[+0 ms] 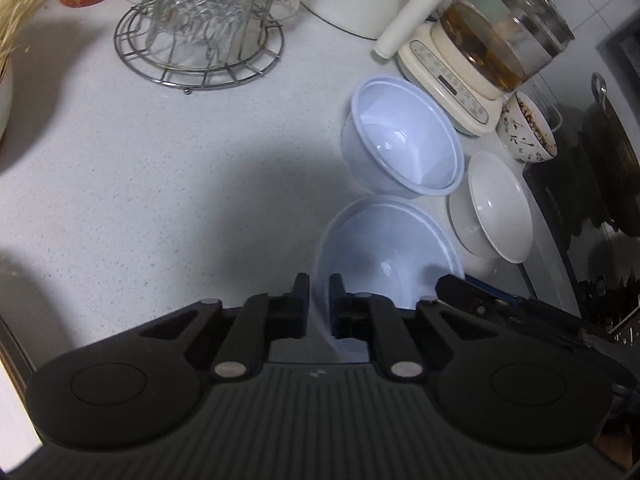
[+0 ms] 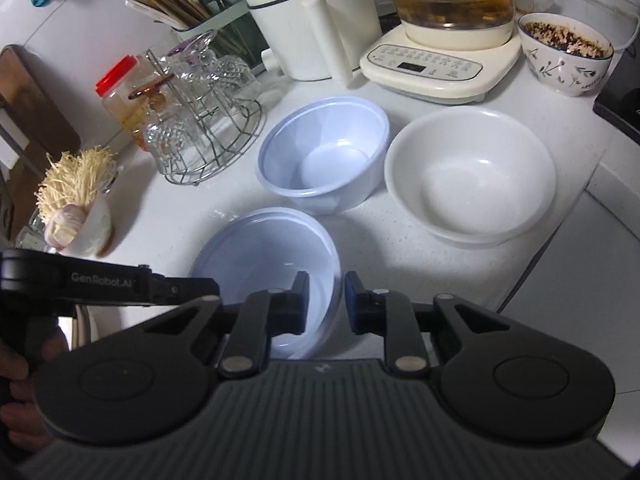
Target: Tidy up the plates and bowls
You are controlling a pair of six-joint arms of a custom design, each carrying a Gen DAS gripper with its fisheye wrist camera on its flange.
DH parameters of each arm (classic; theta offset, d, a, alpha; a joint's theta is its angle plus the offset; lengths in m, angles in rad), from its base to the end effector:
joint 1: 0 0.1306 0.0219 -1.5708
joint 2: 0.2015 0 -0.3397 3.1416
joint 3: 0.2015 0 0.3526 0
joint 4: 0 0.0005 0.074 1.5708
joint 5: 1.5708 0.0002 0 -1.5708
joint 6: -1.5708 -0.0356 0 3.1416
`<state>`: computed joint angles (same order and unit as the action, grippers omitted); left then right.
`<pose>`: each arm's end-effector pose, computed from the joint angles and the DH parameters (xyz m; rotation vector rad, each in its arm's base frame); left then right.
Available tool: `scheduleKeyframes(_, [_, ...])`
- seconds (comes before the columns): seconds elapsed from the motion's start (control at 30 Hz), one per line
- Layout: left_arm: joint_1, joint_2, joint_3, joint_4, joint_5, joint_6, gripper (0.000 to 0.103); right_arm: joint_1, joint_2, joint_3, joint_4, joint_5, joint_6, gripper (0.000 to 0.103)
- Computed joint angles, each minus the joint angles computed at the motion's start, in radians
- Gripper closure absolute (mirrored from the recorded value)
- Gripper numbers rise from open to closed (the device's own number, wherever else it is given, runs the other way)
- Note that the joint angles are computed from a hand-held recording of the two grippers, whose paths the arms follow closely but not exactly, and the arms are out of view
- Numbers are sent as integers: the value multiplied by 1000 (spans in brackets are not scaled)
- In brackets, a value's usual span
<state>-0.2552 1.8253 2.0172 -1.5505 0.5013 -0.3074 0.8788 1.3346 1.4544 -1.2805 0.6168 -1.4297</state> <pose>0.5177 -0.1533 0.3999 0.8606 2.7000 -0.7172 0.2722 0.2954 0.4177 0.8112 2.2814 0.1481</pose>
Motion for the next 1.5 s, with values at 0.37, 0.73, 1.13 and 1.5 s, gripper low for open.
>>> scheduleKeyframes(0.37, [71,2,82,-79,-4,39,92,-10,52,108,28,-23,141,82])
scheduleKeyframes(0.73, [144,-20,55,-45,-68,56,92,-6,156,199,99,-76,257,82])
scheduleKeyframes(1.13, [174,-45,-20,1,-87,89,91,3,206,214,107,-120,267,82])
scheduleKeyframes(1.5, [165,-47,-4,15,-90,97,88,-6,221,255,64,-92,264,80])
